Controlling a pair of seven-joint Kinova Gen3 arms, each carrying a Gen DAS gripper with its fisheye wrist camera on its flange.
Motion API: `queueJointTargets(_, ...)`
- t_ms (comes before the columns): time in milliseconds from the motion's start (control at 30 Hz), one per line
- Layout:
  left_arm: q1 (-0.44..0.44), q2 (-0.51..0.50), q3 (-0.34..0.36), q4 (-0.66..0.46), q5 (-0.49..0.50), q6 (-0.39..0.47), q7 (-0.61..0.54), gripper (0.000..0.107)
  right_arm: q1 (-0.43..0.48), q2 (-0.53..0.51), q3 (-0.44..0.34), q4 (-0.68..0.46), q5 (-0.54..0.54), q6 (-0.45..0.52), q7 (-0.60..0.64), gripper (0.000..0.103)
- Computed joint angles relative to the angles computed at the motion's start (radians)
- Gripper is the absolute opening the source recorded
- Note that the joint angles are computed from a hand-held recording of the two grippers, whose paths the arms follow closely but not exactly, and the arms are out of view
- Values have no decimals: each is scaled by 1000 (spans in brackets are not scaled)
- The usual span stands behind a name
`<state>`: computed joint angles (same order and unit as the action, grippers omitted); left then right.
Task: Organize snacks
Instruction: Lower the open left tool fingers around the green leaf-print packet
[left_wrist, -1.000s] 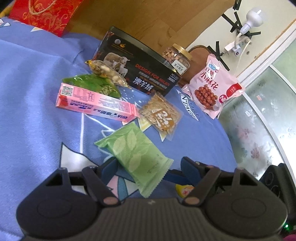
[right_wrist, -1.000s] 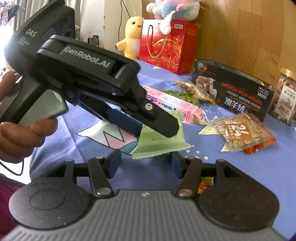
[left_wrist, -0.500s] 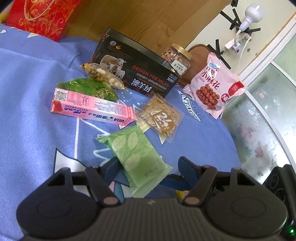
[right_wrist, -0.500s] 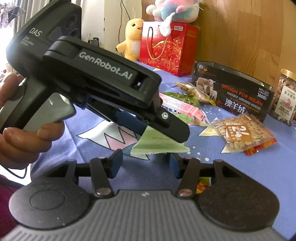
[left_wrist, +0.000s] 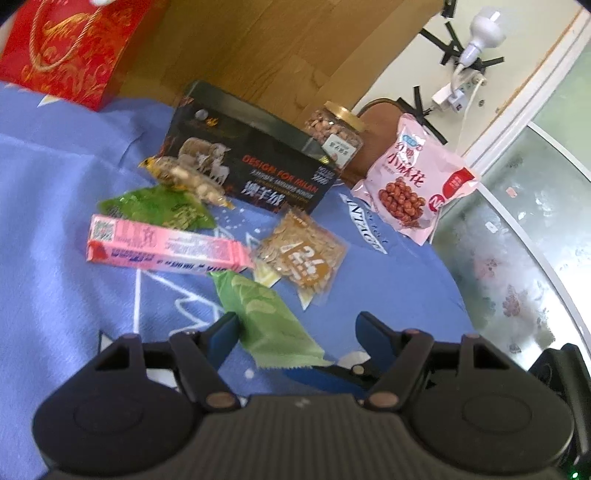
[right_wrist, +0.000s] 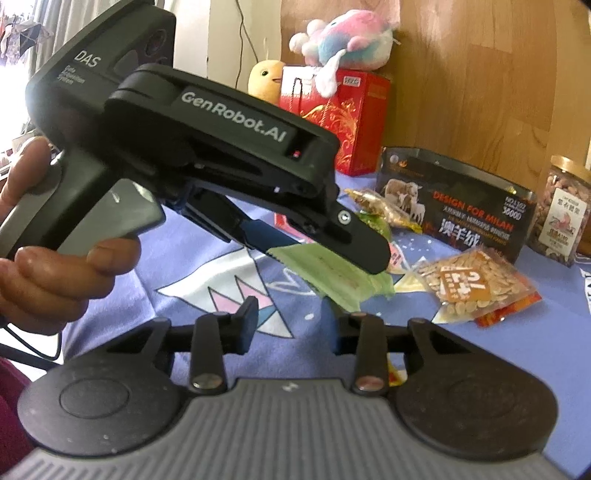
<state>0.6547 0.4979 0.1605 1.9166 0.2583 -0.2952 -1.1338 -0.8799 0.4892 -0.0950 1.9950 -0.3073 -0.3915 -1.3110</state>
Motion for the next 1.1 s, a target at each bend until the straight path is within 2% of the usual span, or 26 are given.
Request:
queueJointTargets(333,8,11,-14,-38,2,37,-16,71,-18,3,13,-1,-43,-5,16,41)
queueJointTargets(533,-50,39,38,-57,-38,66,27,71,-42,6,45,-17,-76,34,29,42)
queueJointTargets(667,-44,37,28,-50,-46,61,42,71,-59,5,64,-16,-95,40,41,50)
queueJointTargets(800,-50,36,29,-47,-51,64,56,72,-88,5,103,-19,-136,61,55,52)
queueJointTargets(933,-64,40,44,-51,-69,73,69,72,-102,3,127,-17,-181,68,60,58)
queueJointTargets(1100,-66,41,49,-54,-82,78,78,74,-81,3,117,-21,-184,82,37,60)
